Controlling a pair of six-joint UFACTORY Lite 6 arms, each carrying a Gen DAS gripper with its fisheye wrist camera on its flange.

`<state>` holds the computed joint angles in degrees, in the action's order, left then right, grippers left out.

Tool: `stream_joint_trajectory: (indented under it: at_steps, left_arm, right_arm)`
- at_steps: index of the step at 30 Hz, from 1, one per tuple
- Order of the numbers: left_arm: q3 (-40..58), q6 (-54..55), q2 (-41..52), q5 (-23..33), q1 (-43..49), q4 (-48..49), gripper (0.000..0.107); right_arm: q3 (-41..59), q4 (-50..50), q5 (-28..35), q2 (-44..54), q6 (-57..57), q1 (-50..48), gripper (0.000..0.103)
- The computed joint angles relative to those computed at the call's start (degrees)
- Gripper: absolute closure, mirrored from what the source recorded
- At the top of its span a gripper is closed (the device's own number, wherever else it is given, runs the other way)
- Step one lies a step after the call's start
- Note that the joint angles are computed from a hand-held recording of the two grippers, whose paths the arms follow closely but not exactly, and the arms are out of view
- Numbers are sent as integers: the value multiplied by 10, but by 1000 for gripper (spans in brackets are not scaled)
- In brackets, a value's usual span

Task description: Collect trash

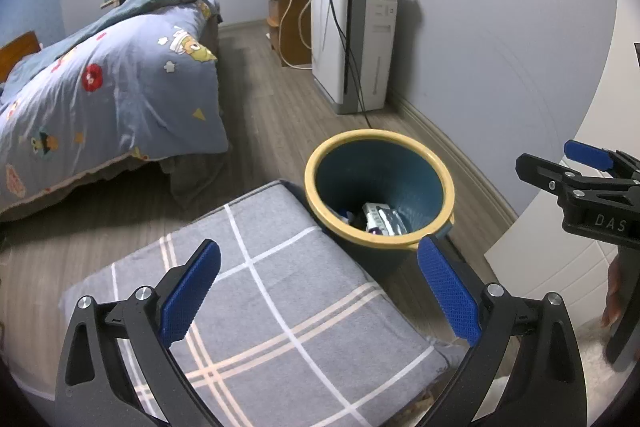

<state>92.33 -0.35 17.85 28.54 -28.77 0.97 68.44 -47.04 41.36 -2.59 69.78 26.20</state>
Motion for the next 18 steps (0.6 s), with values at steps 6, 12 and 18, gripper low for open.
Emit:
stream_joint_trajectory:
  at_steps: [6, 12, 18]
  left_arm:
    - [2, 0, 1, 1, 1, -1, 9]
    - [1, -1, 1, 0, 0, 0, 9]
    - [3, 1, 3, 1, 0, -2, 9]
  right_arm:
    - [0, 1, 0, 0, 0, -1, 6]
    - [1, 3, 3, -2, -1, 0, 6]
    - [0, 3, 2, -2, -2, -2, 6]
